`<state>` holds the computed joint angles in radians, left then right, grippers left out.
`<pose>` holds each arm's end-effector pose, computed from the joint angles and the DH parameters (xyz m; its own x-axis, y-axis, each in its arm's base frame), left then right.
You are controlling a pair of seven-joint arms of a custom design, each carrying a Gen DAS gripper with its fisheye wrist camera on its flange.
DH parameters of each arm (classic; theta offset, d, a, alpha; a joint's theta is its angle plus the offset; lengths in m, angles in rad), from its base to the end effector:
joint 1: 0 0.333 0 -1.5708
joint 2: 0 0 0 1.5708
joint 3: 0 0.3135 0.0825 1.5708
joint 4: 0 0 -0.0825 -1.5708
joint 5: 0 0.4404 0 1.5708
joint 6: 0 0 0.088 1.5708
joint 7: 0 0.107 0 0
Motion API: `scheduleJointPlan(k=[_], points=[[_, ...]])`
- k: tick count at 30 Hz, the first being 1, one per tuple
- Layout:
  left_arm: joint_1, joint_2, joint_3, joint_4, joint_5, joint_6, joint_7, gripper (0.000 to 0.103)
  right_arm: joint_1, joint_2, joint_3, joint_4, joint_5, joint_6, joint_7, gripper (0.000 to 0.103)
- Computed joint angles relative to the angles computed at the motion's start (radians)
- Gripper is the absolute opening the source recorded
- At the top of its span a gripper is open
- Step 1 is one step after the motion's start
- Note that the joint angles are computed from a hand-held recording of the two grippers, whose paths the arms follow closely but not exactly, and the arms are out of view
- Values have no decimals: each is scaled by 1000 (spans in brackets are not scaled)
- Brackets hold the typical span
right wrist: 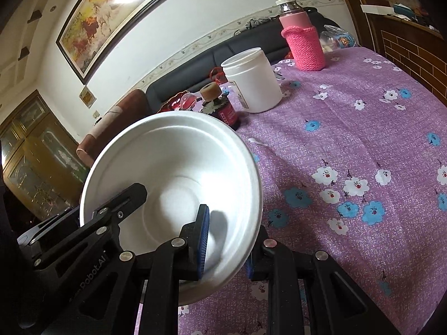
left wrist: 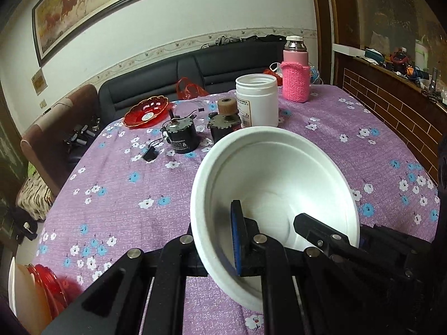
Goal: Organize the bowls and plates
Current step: 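Carry the small white bowl toward the red plate stack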
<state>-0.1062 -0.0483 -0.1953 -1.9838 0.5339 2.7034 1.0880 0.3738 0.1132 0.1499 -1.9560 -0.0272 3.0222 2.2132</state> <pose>0.6095 -0.2098 0.5490 -0.1439 -0.9761 -0.1625 -0.6470 0.2171 -0.7309 0.5910 0.3395 0.5077 0.1126 -0.8682 -0.4832 -0.7015 0.2749 -0.6575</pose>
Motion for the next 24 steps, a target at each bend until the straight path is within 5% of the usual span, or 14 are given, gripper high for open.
scheduleJointPlan(k=[24], points=[[81,-181,-30,-164,5,-34,-29,11,41,10,38,26,30,-10,-117,22]])
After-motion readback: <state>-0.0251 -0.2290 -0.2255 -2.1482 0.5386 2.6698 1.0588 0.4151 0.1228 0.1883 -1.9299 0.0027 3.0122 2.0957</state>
